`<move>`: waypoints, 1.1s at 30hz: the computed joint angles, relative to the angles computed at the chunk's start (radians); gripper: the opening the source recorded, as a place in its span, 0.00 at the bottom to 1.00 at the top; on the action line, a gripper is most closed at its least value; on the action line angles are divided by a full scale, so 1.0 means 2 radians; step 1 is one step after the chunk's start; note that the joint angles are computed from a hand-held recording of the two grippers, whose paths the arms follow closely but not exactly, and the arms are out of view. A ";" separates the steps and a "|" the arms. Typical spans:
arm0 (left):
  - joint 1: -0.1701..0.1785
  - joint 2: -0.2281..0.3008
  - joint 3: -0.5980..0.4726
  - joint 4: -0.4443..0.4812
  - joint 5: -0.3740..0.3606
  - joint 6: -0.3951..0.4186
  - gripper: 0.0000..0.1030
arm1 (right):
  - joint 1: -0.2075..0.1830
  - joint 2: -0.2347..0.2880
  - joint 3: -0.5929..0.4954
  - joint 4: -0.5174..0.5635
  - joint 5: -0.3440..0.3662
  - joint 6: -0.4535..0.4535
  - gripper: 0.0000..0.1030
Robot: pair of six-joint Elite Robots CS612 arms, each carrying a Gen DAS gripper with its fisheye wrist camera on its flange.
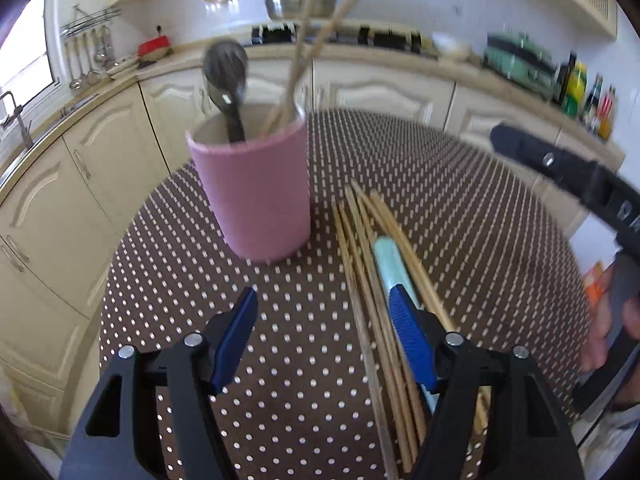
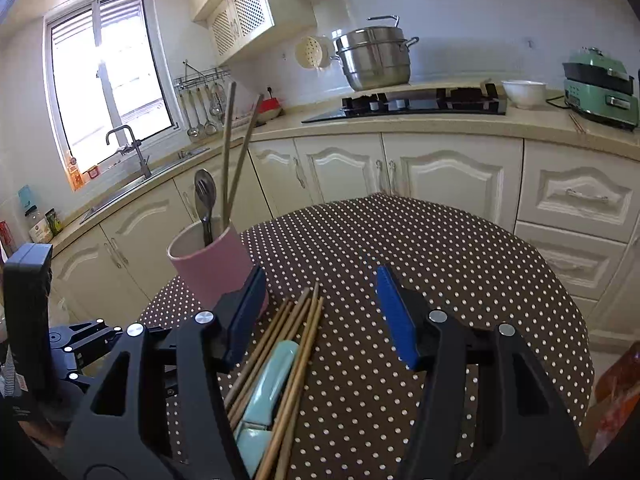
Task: Organize utensils
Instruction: 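Grasp a chopstick with the left tool while the right tool grasps another chopstick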
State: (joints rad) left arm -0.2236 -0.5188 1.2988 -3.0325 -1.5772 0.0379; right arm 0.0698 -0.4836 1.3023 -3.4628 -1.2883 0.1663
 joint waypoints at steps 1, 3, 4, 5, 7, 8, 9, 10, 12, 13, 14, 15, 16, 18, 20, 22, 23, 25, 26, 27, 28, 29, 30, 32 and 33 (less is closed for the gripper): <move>-0.002 0.001 -0.002 0.010 0.005 0.001 0.65 | -0.001 -0.001 0.004 0.002 0.001 0.001 0.56; -0.003 0.006 -0.008 0.034 0.013 0.005 0.65 | -0.003 -0.001 0.010 0.006 0.003 0.003 0.56; -0.004 0.007 -0.010 0.042 0.019 0.005 0.65 | -0.004 -0.001 0.012 0.008 0.004 0.004 0.56; -0.005 0.009 -0.012 0.049 0.024 0.005 0.65 | -0.005 -0.001 0.014 0.010 0.005 0.004 0.56; -0.006 0.013 -0.017 0.059 0.031 0.002 0.65 | -0.007 -0.001 0.014 0.018 0.009 0.004 0.56; -0.006 0.014 -0.019 0.062 0.030 -0.001 0.65 | -0.007 -0.001 0.015 0.021 0.010 0.003 0.56; -0.007 0.017 -0.024 0.069 0.035 -0.004 0.65 | -0.007 -0.001 0.015 0.024 0.011 0.002 0.56; -0.008 0.018 -0.025 0.068 0.036 -0.005 0.65 | -0.007 -0.001 0.015 0.028 0.013 0.000 0.56; -0.009 0.020 -0.028 0.068 0.040 -0.005 0.65 | -0.008 -0.001 0.014 0.036 0.015 -0.005 0.56; -0.009 0.021 -0.031 0.071 0.043 -0.005 0.65 | -0.007 -0.001 0.014 0.042 0.014 -0.008 0.56; -0.010 0.021 -0.033 0.075 0.048 -0.007 0.65 | -0.007 -0.002 0.013 0.050 0.014 -0.012 0.56; -0.011 0.023 -0.037 0.078 0.052 -0.007 0.65 | -0.007 -0.002 0.013 0.058 0.013 -0.016 0.56; -0.013 0.025 -0.043 0.083 0.057 -0.006 0.65 | -0.006 -0.003 0.011 0.069 0.010 -0.022 0.56; -0.017 0.029 -0.054 0.088 0.070 0.001 0.65 | -0.002 -0.005 0.007 0.102 -0.004 -0.041 0.56; -0.019 0.030 -0.058 0.087 0.077 0.004 0.62 | 0.002 -0.006 0.003 0.130 -0.016 -0.061 0.56; -0.016 0.031 -0.062 0.091 0.044 -0.003 0.43 | 0.006 -0.007 -0.002 0.159 -0.028 -0.080 0.57; -0.013 0.031 -0.063 0.093 0.024 -0.008 0.32 | 0.008 -0.006 -0.004 0.169 -0.032 -0.087 0.57; -0.013 0.031 -0.059 0.084 0.025 -0.005 0.17 | 0.013 -0.005 -0.009 0.185 -0.044 -0.102 0.57; -0.013 0.030 -0.057 0.081 0.023 -0.005 0.09 | 0.016 -0.004 -0.012 0.191 -0.051 -0.108 0.57; -0.012 0.030 -0.056 0.079 0.019 -0.008 0.07 | 0.018 -0.003 -0.015 0.201 -0.060 -0.114 0.57; -0.010 0.029 -0.053 0.077 0.014 -0.013 0.07 | 0.021 -0.002 -0.019 0.207 -0.068 -0.120 0.57; -0.009 0.028 -0.050 0.075 0.009 -0.020 0.06 | 0.023 -0.001 -0.021 0.211 -0.071 -0.124 0.57; -0.007 0.026 -0.045 0.071 0.006 -0.025 0.06 | 0.025 0.001 -0.024 0.219 -0.077 -0.128 0.57; -0.005 0.022 -0.035 0.063 0.004 -0.033 0.06 | 0.027 0.003 -0.028 0.230 -0.079 -0.132 0.57; -0.004 0.020 -0.030 0.060 0.003 -0.036 0.06 | 0.029 0.005 -0.030 0.232 -0.083 -0.134 0.57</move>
